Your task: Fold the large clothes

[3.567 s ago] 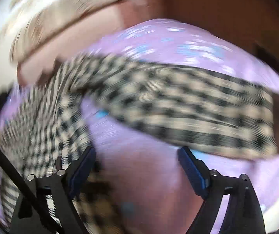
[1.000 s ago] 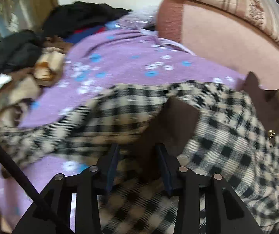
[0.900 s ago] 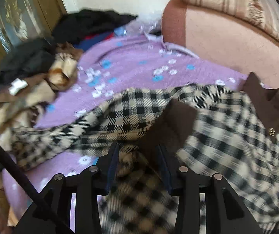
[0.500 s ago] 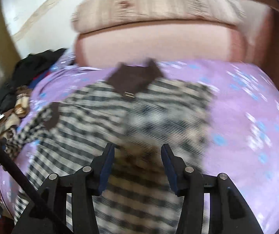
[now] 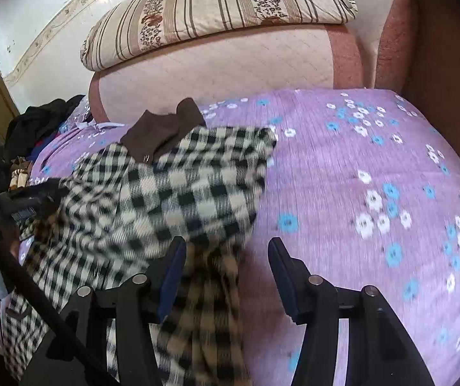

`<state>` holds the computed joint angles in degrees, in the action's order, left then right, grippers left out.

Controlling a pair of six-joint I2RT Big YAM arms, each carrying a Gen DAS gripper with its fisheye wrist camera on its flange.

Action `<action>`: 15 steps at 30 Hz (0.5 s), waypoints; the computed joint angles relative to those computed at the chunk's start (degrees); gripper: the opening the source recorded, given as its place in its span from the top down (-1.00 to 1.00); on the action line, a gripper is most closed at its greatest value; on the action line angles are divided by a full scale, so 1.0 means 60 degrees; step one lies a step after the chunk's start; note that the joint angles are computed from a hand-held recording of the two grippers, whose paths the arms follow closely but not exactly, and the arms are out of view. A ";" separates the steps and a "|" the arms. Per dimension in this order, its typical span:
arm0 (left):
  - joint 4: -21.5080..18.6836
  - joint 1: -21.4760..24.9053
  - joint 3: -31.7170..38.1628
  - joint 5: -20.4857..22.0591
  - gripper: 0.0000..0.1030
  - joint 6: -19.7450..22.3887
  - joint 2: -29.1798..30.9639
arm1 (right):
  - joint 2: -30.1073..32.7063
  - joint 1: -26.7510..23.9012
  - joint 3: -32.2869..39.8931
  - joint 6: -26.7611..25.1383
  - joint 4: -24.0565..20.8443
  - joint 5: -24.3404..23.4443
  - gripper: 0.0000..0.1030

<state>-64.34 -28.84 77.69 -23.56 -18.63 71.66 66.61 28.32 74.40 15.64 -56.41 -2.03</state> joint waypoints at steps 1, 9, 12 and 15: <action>0.0015 -0.0007 0.0058 -0.0007 -0.34 0.0342 0.0147 | 0.0127 -0.0090 0.0070 0.0051 0.0020 -0.0120 -0.13; -0.0589 0.0378 0.0373 0.1205 0.69 0.0843 0.0894 | 0.0388 -0.0419 0.0095 0.0289 0.0014 -0.0328 -0.13; -0.0629 0.0254 0.0401 0.0601 1.00 0.0775 0.0833 | 0.0397 -0.0496 0.0054 0.0450 0.0056 -0.0355 -0.14; -0.0746 0.0647 0.0546 -0.0354 1.00 -0.0260 0.0865 | 0.0459 -0.0583 0.0014 0.0627 0.0198 -0.0567 -0.14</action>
